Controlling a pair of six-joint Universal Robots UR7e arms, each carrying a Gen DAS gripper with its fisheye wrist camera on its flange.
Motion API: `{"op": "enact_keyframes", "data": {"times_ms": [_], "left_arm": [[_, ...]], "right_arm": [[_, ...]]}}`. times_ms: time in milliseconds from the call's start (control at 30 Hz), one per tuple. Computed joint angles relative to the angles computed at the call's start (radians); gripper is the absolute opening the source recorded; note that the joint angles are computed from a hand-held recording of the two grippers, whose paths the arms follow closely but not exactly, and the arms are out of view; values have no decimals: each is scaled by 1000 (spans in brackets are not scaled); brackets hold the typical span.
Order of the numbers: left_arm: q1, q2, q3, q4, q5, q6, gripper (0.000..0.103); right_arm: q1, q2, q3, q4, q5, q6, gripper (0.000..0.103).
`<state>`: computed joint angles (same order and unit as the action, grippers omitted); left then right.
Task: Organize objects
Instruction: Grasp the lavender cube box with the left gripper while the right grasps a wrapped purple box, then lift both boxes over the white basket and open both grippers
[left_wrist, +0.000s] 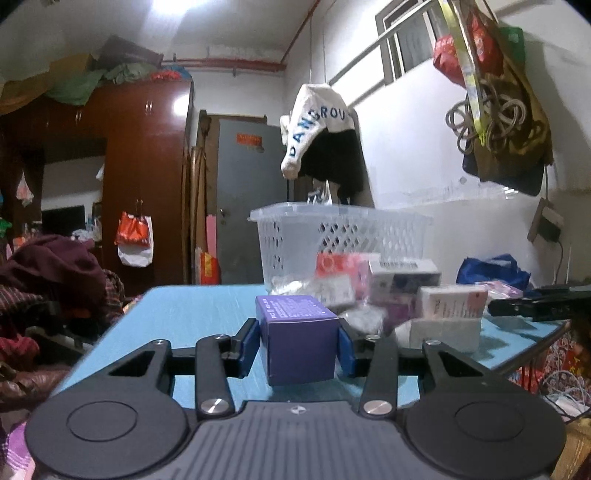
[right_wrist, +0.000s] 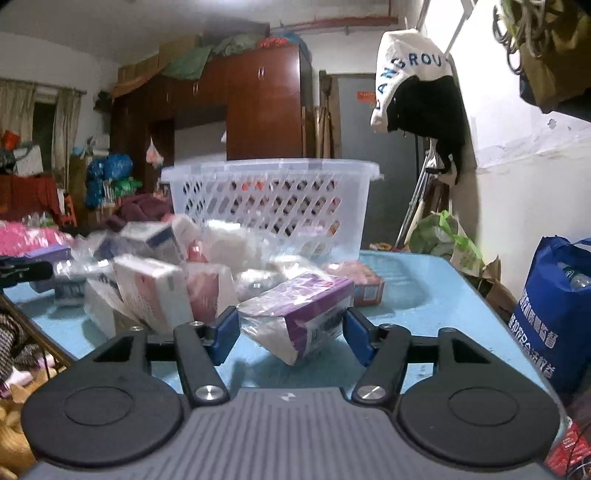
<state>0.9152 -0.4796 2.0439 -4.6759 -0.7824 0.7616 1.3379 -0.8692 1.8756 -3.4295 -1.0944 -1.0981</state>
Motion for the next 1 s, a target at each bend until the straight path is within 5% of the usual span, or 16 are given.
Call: {"op": "enact_keyframes", "data": {"times_ms": [667, 1000], "left_arm": [[-13, -50, 10, -109, 20, 70, 46], [0, -91, 5, -22, -19, -1, 46]], "right_arm": [[-10, -22, 0, 2, 56, 22, 64], [10, -28, -27, 54, 60, 5, 63]]}}
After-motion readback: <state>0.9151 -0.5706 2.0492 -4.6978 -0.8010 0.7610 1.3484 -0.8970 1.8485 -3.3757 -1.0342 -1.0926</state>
